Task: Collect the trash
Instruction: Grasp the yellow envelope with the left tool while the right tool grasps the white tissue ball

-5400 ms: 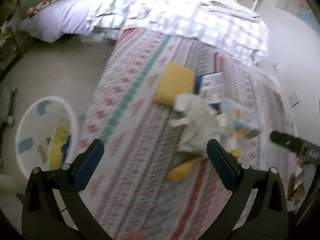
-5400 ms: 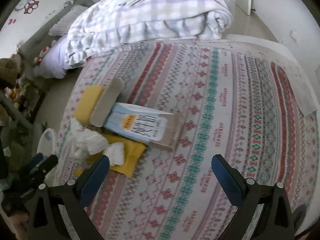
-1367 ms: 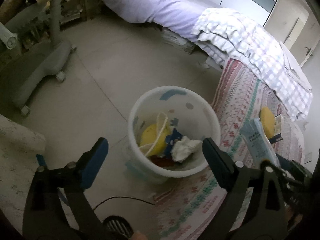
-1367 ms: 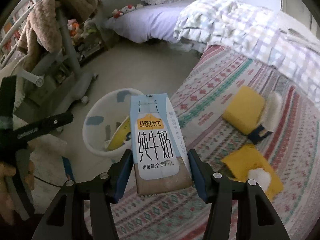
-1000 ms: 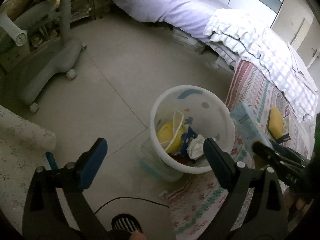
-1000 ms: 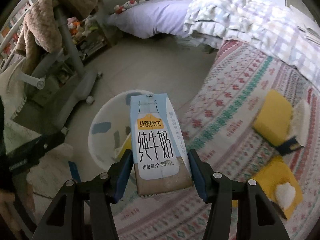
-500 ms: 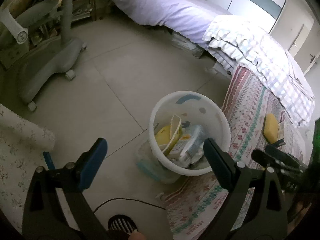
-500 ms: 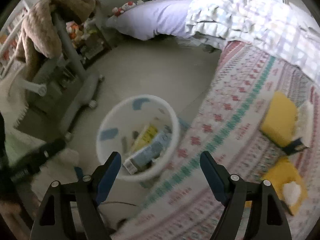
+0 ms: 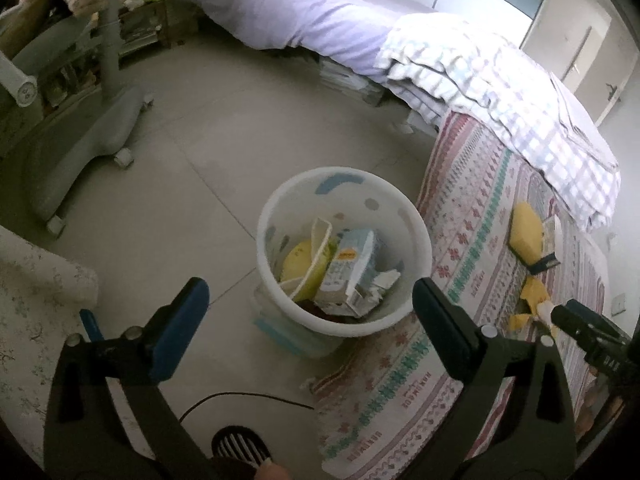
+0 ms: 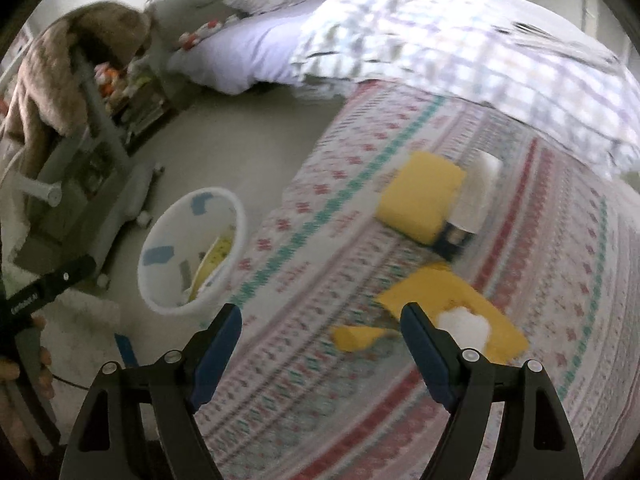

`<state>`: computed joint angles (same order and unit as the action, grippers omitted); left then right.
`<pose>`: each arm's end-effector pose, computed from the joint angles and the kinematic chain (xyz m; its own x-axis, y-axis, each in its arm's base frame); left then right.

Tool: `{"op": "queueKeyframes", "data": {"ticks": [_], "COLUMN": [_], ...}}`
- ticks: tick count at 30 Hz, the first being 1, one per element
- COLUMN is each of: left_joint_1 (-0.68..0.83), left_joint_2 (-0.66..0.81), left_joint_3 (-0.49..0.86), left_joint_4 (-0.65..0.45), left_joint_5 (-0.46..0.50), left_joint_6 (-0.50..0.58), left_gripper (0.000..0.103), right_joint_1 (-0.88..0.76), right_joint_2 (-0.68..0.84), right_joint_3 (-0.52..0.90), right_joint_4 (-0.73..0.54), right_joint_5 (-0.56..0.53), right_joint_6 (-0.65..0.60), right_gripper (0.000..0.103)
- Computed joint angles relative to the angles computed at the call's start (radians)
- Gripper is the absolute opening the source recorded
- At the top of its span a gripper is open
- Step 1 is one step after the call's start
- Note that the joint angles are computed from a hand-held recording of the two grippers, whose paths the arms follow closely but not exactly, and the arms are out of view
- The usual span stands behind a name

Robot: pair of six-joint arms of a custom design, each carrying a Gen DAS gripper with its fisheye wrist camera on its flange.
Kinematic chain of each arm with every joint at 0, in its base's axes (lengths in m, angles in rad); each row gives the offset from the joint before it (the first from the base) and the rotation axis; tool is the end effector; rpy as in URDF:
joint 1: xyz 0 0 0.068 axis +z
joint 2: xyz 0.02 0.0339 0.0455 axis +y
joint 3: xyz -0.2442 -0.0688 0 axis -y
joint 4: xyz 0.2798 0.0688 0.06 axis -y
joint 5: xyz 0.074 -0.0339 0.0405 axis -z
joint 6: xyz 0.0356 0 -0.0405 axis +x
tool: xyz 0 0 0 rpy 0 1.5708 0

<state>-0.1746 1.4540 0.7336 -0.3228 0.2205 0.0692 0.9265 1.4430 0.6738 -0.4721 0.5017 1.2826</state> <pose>0.2903 -0.0591 0.1226 -0.8296 0.2149 -0.5153 0.3361 0.9292 -0.1537 0.1733 0.2021 0.1046 -0.7440 0.4092 -0.5282 0.3722 0.9104 0.1809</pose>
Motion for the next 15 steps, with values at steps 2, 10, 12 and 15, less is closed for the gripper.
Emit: {"op": "queueKeyframes", "data": {"ticks": [2,10,12,15], "left_joint_1": [-0.022,-0.102,-0.115,-0.133], "left_joint_2": [-0.016,-0.040,-0.031,-0.021], "left_joint_3": [-0.016,-0.058,-0.053,-0.048], "left_joint_4": [0.005,0.020,0.020,0.020], "left_joint_5": [-0.013,-0.059,-0.066,-0.074], "left_joint_6": [0.002,0.032,0.031,0.023], "left_gripper": [0.101,0.101,0.101,0.101], "right_joint_1": [0.000,-0.038,-0.055,-0.108], "right_joint_2": [-0.056,-0.226,-0.268,-0.344], "right_joint_3": [-0.062,-0.235,-0.267,-0.321], "right_joint_4": [0.004,-0.029,-0.032,-0.011], "right_joint_5": [-0.012,-0.085,-0.111,-0.153], "right_joint_6": [0.030,0.076,0.084,0.068], "right_gripper": [0.083,0.083,0.083,0.083]}}
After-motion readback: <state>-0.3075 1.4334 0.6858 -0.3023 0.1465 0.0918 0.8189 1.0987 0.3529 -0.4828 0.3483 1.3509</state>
